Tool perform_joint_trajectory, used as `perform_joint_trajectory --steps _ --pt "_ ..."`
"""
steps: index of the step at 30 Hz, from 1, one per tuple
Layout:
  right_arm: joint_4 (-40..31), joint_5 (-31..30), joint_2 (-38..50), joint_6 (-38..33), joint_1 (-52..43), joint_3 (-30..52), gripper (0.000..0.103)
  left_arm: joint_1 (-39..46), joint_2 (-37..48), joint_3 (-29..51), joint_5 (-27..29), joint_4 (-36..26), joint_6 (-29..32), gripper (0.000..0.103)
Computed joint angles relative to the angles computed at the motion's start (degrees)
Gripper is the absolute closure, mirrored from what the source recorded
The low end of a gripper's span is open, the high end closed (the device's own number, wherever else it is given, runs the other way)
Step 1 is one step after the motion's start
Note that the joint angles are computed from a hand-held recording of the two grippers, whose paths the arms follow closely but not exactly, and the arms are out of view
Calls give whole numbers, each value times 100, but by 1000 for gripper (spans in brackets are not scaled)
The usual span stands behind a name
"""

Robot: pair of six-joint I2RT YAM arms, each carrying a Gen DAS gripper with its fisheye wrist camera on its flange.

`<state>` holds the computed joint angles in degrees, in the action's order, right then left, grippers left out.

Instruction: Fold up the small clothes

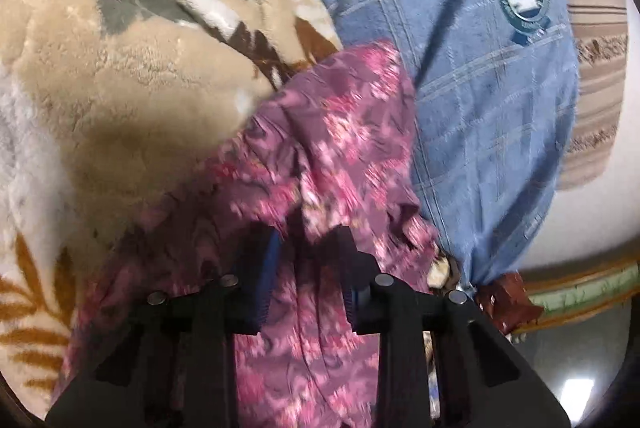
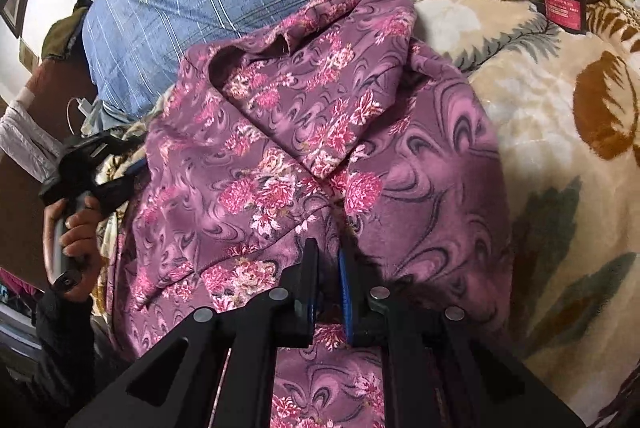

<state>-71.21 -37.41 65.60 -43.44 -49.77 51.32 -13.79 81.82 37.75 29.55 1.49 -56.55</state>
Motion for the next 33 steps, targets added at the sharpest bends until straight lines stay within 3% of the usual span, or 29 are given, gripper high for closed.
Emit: perform_joint_trajectory --steps 4,7,9,12,15,18,21,23,25,28,31,33 --pt "17 66 -42 -43 3 -35 94 70 537 265 -126 267 -250 78" --pt "104 170 -132 1 135 -115 94 182 599 442 -126 7 -128 78" --pt "-1 123 -119 -120 69 -56 95 160 458 577 -364 -366 223 96" --pt "-524 -70 -74 -617 -238 252 96 222 -202 481 -582 -684 743 97" --pt "-1250 -280 -38 -1348 -707 664 96 552 -514 440 -173 -889 1048 97" --pt "-1111 -142 -4 -1218 -637 628 96 609 39 707 -192 -1089 1372 97" --pt "-425 394 81 -569 1 72 95 913 242 485 416 -619 925 97" --pt "-834 127 225 -936 -217 297 95 787 268 514 77 -561 1068 96" --pt "-1119 -136 502 -1137 -367 514 95 684 682 761 57 -987 1302 96" --pt "-236 358 389 -542 107 10 95 241 116 863 -713 -1736 1951 91" --pt "-514 75 325 -897 -101 164 84 -285 -1209 581 -1205 -2423 2400 66" --pt "-652 -73 196 -981 -296 302 72 -930 -2323 400 -2037 -3162 2483 51"
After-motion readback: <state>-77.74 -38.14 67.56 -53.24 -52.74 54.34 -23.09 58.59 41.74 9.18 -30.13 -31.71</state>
